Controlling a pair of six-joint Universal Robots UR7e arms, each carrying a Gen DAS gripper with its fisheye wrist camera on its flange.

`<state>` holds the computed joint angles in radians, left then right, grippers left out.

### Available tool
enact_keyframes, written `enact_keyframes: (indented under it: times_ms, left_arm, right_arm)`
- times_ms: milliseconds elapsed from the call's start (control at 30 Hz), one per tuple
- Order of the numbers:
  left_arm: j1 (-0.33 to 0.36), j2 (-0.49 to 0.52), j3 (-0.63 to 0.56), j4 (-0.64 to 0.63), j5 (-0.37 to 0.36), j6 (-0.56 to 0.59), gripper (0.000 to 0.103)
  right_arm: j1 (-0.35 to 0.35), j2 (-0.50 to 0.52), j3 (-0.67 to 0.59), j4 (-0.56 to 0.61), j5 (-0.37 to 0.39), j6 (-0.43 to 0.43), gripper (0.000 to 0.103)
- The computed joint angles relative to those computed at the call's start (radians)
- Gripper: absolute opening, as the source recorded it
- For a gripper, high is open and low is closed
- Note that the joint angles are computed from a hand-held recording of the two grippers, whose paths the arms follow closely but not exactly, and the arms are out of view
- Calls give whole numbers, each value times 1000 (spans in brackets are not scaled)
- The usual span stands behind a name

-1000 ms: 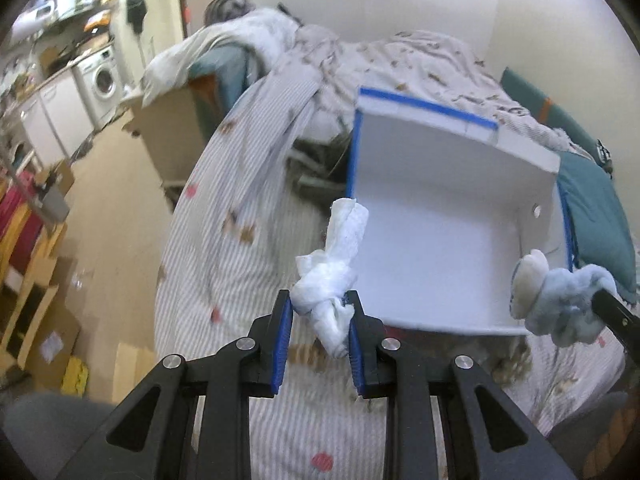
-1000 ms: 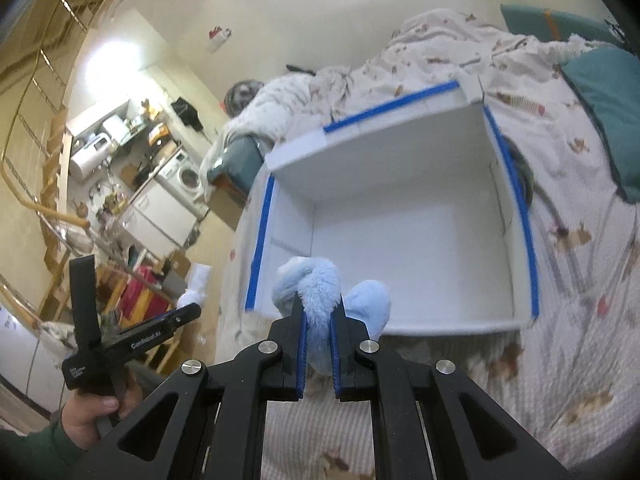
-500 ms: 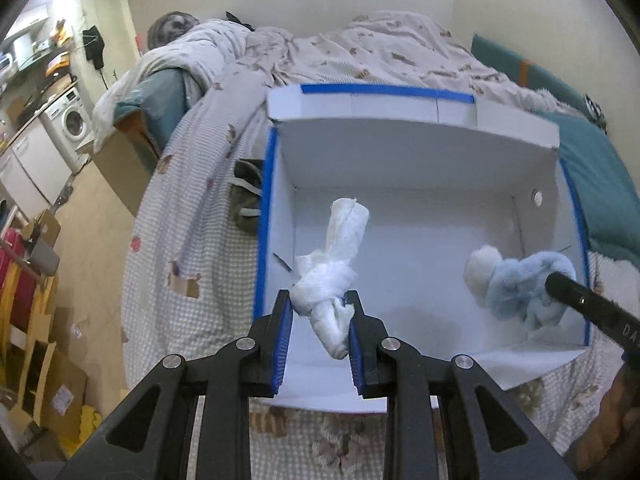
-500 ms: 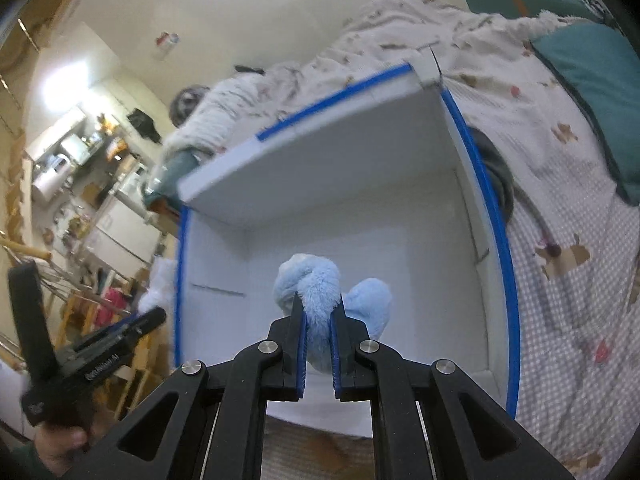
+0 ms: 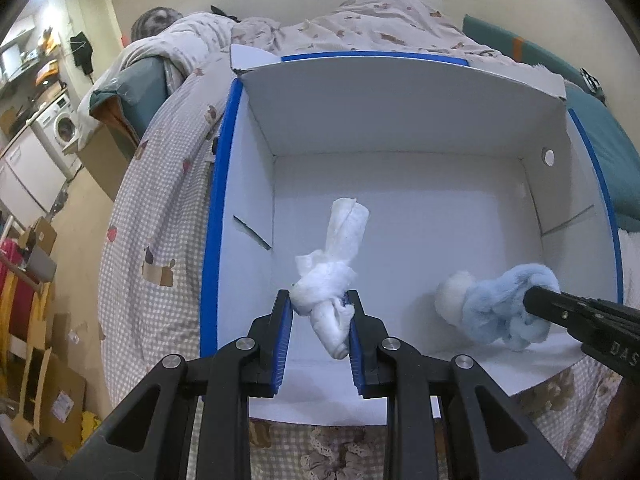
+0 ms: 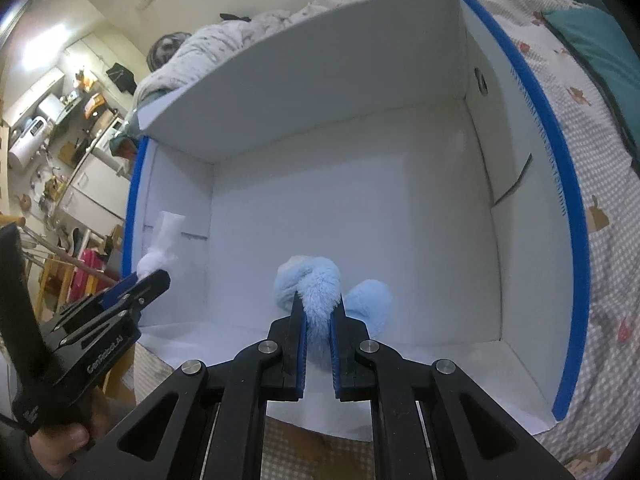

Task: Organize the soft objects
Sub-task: 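Carry both socks into the box and open both tools to release them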

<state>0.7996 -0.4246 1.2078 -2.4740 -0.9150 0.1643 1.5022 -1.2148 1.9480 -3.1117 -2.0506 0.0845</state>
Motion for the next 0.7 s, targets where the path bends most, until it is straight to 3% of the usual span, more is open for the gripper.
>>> enact_keyframes:
  times_ms: [200,700]
  left_arm:
    - [1,2,-5,5,-12,-10,24]
    - [8,3,-13,13,-28,-18,24]
  right_arm:
    - [-21,6,-19,58,3,52,12]
    - [-12,15,-18,38,-31,49,16]
